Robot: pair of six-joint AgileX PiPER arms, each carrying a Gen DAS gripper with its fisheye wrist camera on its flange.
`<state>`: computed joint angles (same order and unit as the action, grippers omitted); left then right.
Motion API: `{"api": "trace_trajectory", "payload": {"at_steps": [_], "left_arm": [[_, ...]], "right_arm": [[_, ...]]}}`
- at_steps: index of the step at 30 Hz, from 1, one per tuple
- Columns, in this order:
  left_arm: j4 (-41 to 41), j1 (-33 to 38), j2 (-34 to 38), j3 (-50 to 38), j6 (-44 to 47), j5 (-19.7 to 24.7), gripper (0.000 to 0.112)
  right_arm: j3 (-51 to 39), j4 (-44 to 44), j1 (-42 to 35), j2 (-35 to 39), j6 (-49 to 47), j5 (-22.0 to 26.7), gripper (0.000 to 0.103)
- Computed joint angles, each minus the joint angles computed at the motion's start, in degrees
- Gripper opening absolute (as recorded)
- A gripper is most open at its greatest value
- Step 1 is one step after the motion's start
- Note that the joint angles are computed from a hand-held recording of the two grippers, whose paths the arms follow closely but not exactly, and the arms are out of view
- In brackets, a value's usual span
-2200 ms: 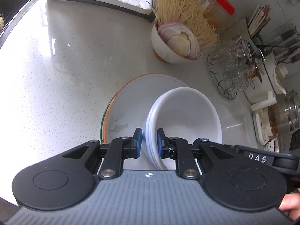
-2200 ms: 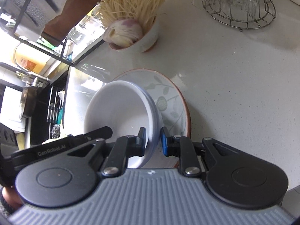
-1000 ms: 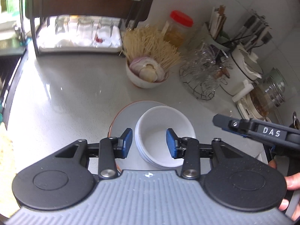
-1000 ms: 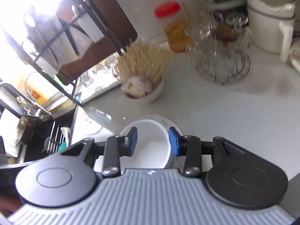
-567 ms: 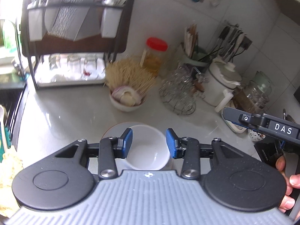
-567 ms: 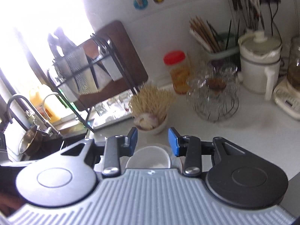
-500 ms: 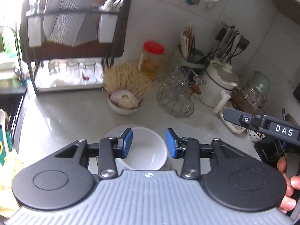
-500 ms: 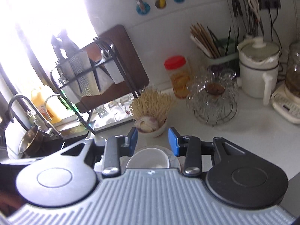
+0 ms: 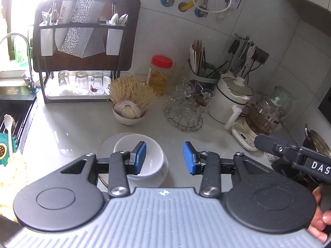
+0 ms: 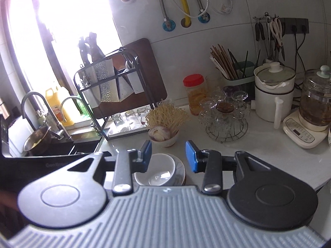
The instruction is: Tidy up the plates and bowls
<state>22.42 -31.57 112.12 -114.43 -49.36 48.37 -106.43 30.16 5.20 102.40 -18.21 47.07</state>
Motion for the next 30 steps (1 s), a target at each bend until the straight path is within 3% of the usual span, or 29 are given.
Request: {"api": "trace_trajectory", "payload": {"at_steps": [18,30], "left_arm": [[17.44,-17.67,-8.9,12.11,-24.19,9.38,0.051],[21.99,-25.86,-12.15,16.21,-32.0,17.47,0.057]], "right_arm": [[19.84,11.01,-8.51,-15.35,-14.32,3.01,0.04],[26.31,14.75,-12.7,-21.19,-20.14,6.56,0.04]]}}
